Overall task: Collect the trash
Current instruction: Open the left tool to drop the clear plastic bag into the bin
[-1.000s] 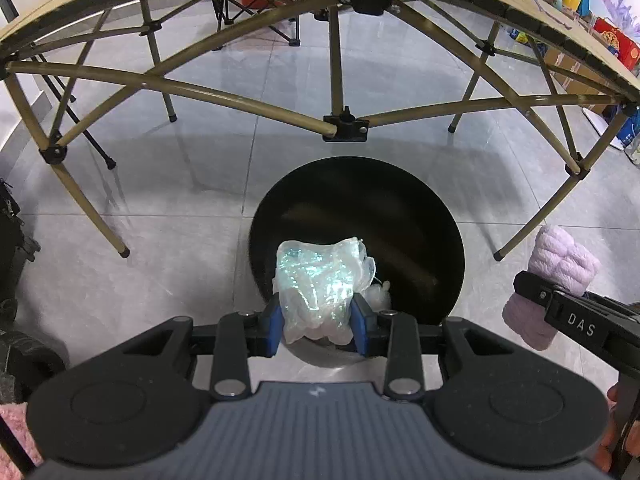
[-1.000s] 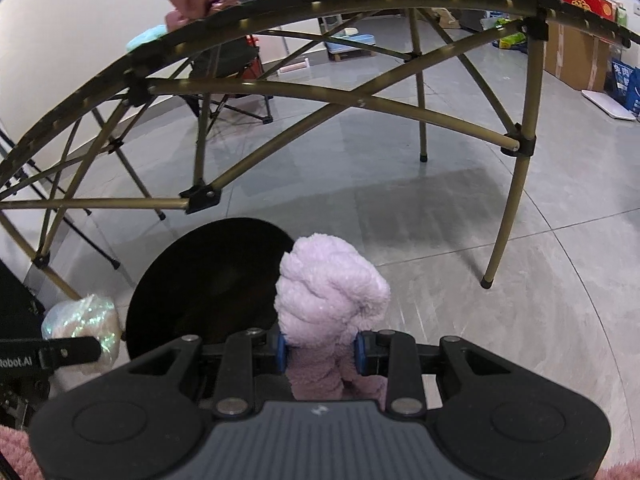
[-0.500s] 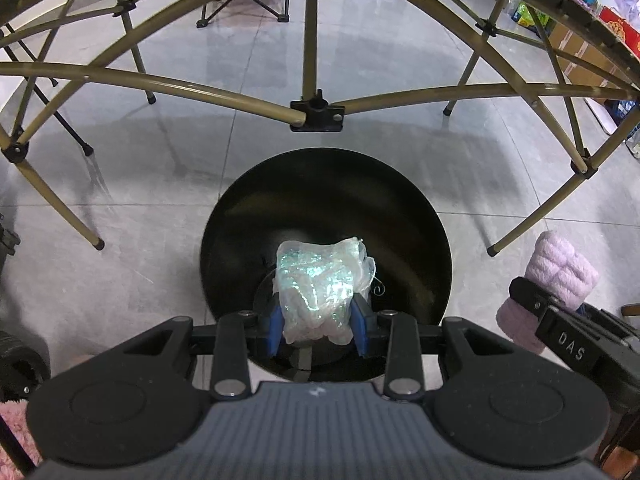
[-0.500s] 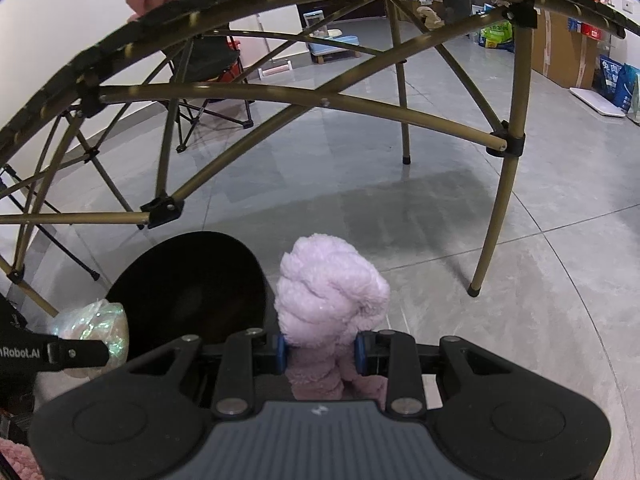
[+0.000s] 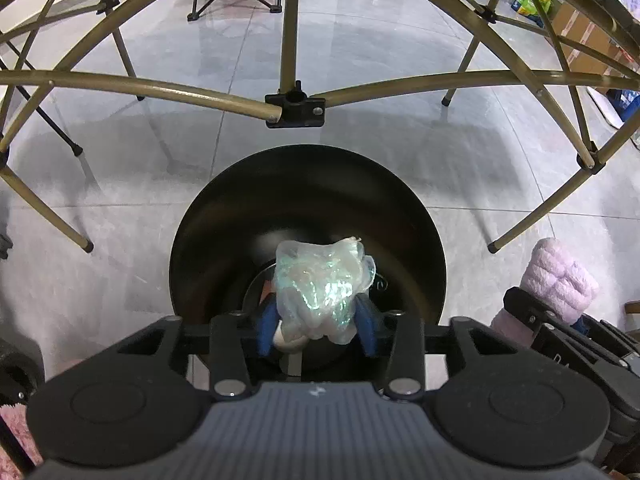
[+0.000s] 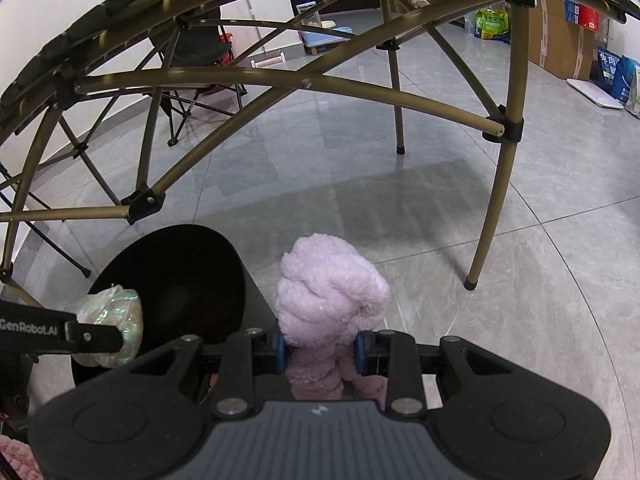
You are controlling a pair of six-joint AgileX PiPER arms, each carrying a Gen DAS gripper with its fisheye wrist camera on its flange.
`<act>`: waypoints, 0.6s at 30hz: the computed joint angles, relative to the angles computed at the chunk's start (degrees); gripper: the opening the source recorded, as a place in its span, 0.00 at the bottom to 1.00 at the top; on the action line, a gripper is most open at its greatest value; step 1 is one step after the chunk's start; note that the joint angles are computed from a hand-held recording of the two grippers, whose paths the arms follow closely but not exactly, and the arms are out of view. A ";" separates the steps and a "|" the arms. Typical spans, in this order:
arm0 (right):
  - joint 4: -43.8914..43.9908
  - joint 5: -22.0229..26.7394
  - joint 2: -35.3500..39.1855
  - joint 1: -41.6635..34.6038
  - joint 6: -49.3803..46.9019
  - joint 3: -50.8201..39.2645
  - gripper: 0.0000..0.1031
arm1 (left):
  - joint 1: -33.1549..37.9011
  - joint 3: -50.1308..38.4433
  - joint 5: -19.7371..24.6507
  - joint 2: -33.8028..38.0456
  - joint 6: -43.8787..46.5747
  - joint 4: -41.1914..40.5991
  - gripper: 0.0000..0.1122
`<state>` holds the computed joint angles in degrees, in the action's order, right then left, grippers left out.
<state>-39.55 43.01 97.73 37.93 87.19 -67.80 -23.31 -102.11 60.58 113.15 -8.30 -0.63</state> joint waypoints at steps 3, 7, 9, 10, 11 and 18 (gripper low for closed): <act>-0.16 -0.08 -0.12 0.03 0.23 0.11 0.28 | -0.25 0.77 -1.01 -0.49 0.17 0.59 0.76; -0.38 0.02 -0.32 0.35 0.33 0.13 0.28 | -1.16 0.57 -0.45 -0.29 -2.42 3.85 0.92; -0.32 0.02 -0.49 0.41 0.42 0.20 0.28 | -1.00 -0.20 0.88 0.42 -3.22 4.29 0.92; -0.39 0.08 -0.54 0.49 0.47 0.22 0.28 | -0.83 -0.57 1.49 0.81 -3.41 4.38 0.92; -0.38 0.20 -0.58 0.57 0.41 0.20 0.28 | -0.73 -0.69 1.82 1.00 -3.51 4.48 0.92; 0.79 0.91 -0.36 0.50 -0.52 -0.49 0.28 | -0.21 0.59 1.59 0.24 -3.60 5.02 0.92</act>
